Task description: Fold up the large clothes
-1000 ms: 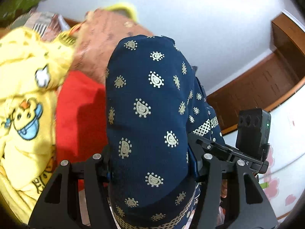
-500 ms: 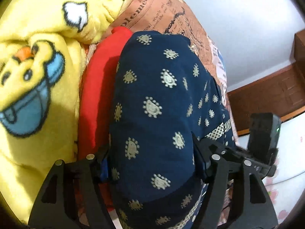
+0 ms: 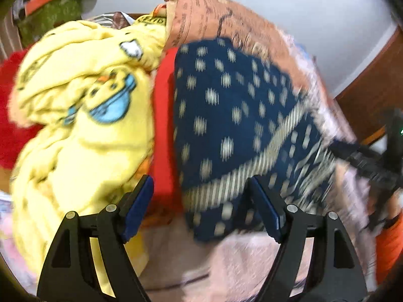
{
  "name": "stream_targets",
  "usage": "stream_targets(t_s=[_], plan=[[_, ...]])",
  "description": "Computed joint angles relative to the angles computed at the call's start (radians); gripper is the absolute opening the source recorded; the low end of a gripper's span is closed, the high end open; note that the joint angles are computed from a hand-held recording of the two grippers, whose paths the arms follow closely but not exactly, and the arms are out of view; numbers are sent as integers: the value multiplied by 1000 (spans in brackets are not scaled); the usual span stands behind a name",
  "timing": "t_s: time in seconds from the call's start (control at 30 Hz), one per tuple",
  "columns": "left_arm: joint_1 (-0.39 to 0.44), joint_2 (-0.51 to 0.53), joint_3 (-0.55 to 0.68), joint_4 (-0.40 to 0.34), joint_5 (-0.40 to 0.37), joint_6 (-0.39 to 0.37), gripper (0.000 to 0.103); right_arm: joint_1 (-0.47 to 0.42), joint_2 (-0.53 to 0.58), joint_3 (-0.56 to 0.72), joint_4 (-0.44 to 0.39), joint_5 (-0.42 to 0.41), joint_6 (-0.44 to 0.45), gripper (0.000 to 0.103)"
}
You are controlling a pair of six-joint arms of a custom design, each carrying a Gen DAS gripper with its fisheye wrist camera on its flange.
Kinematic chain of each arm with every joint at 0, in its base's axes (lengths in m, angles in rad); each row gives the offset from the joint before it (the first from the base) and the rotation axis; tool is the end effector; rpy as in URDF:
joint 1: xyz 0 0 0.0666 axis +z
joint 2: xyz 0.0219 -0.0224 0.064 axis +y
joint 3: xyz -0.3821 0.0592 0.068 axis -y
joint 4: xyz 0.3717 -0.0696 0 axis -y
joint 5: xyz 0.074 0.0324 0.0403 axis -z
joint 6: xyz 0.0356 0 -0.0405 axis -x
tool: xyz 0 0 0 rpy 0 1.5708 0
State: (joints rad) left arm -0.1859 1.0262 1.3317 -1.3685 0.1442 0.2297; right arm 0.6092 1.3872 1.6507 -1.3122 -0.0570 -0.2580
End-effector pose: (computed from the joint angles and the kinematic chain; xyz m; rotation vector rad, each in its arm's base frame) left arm 0.2835 -0.0589 0.5089 -0.0084 2.6555 -0.3298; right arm 0.3536 0.2487 0.5205 -0.4860 2.6228 0.3684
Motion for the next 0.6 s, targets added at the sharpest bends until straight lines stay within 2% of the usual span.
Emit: stream_targets(t_s=[0.13, 0.23, 0.33, 0.43, 0.53, 0.6], plan=[[-69, -67, 7, -42, -79, 34, 78, 5, -72, -9, -6, -11, -35, 61], [-140, -100, 65, -67, -154, 76, 78, 43, -122, 13, 9, 23, -47, 61], [-263, -123, 167, -86, -272, 120, 78, 95, -156, 62, 26, 65, -63, 61], [-386, -119, 267, -99, -384, 166, 78, 171, -187, 117, 47, 140, -78, 61], [-566, -106, 376, -121, -564, 219, 78, 250, -218, 160, 79, 219, -88, 61], [-744, -95, 451, -151, -744, 273, 78, 305, -240, 179, 105, 272, -101, 61]])
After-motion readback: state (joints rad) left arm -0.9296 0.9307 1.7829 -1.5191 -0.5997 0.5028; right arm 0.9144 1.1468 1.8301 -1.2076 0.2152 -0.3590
